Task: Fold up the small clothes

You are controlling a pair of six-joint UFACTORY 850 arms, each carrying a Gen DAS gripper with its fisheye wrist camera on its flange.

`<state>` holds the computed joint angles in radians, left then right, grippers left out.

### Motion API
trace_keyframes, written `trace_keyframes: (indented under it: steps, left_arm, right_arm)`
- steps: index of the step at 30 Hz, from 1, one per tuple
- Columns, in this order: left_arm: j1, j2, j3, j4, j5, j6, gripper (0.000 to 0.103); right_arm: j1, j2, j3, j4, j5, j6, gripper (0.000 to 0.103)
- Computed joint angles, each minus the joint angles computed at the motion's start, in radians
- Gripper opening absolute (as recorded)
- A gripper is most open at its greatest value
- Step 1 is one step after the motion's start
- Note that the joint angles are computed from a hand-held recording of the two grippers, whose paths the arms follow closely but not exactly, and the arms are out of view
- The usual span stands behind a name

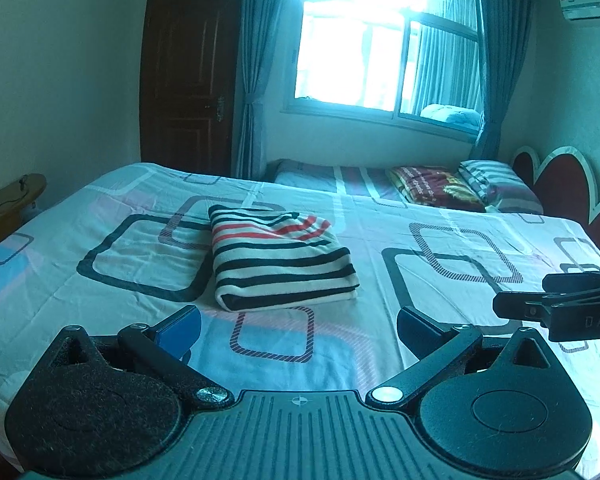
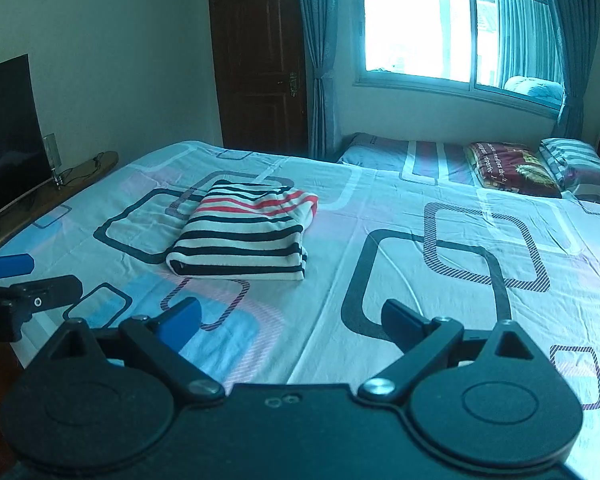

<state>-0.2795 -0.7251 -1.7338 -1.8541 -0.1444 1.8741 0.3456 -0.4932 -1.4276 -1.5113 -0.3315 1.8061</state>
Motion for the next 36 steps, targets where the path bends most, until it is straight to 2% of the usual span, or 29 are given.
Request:
trace_keyframes:
  steps: [6,19,36]
  left_arm:
    - [-0.002,0.004,0.006,-0.067,-0.005,0.073,0.103]
    - [0.002,0.007,0.002,-0.005,-0.013,0.02,0.103]
    - [0.001,0.005,-0.005,0.001,-0.014,0.027,0.103]
  right_arm:
    - [0.002,-0.006,-0.006,-0.001,-0.004,0.005,0.096]
    - [0.008,-0.015,-0.017,-0.021,-0.017,0.026,0.096]
    - [0.007,-0.017,-0.025,-0.024,-0.009,0.023,0.097]
